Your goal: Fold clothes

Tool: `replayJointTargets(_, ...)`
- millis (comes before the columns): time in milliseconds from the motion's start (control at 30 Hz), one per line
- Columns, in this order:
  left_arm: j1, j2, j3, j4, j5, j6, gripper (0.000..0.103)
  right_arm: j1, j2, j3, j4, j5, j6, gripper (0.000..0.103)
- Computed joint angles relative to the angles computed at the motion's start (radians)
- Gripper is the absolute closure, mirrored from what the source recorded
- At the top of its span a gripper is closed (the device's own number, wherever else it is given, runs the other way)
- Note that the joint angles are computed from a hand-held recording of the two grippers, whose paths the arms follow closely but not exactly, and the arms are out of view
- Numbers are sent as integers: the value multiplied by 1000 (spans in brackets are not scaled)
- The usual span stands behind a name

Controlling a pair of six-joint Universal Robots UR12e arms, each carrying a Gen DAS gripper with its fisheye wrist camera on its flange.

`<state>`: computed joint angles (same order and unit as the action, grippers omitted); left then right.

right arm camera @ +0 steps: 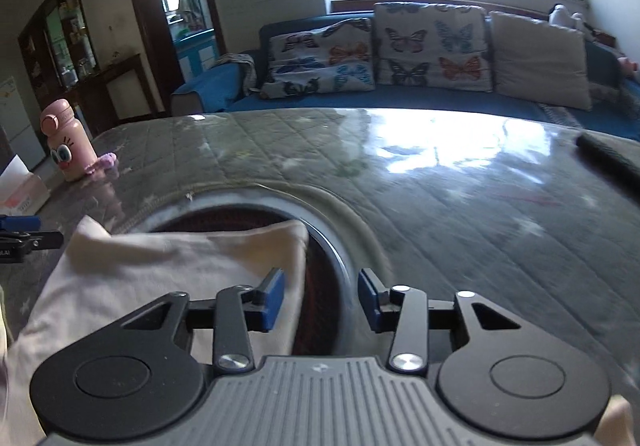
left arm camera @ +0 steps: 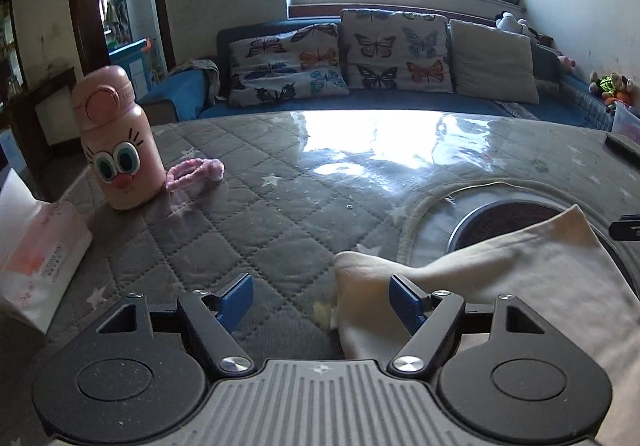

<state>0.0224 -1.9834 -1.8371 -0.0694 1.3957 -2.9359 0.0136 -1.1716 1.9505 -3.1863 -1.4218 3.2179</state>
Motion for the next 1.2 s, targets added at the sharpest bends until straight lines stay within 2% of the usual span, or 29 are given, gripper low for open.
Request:
replayJointTargets(300,-1,-35,45,-52,-23,-1,26,17,75,-81,20,3,15,70)
replayJointTargets(333,0,-37,46,-52,-30,0,26,17,77,-81,15,3,15,73)
replayJointTargets(433,5,-40,49,-65,-63,8,36,15,80,-77,4,19,5,85)
replayJointTargets(500,8,-42,49,-72,-91,14,67,16,81,-76,-6,18,-2,92)
replayJointTargets(533,11,-42,49,-74,-115,16,75,18,81,-75,-13,14,-5,95)
replayJointTargets(567,12,-41,48,-72,-134,18,92,20,81,-75,-20,10,-9,96)
replayJointTargets(600,10,-40,46,-62,-138,23,94,21,81,-74,-30,4,-11,97)
replayJointTargets(700,6,-42,27,52,-141,27,95,25,76,-65,-84,-21,-8,97)
replayJointTargets(800,3,-52,20,126,-138,12,95,27,74,-58,-140,-47,0,97)
replayJointTargets(867,-4,-64,33,116,-116,19,95,34,81,-60,-161,-83,-11,97)
replayJointTargets(900,-6,-65,37,99,-108,17,91,38,85,-64,-159,-101,-21,96)
replayJointTargets(967,-10,-68,46,64,-92,12,90,43,89,-75,-113,-119,-36,95)
replayJointTargets(1033,-8,-62,40,69,-92,8,77,44,88,-76,-103,-124,-49,93)
replayJointTargets(1067,-6,-56,35,74,-94,10,62,44,85,-74,-102,-121,-52,93)
replayJointTargets(1100,-5,-49,28,80,-97,17,57,42,80,-71,-99,-114,-55,93)
replayJointTargets(1200,-1,-20,3,72,-130,45,57,38,54,-60,-64,-77,-80,88)
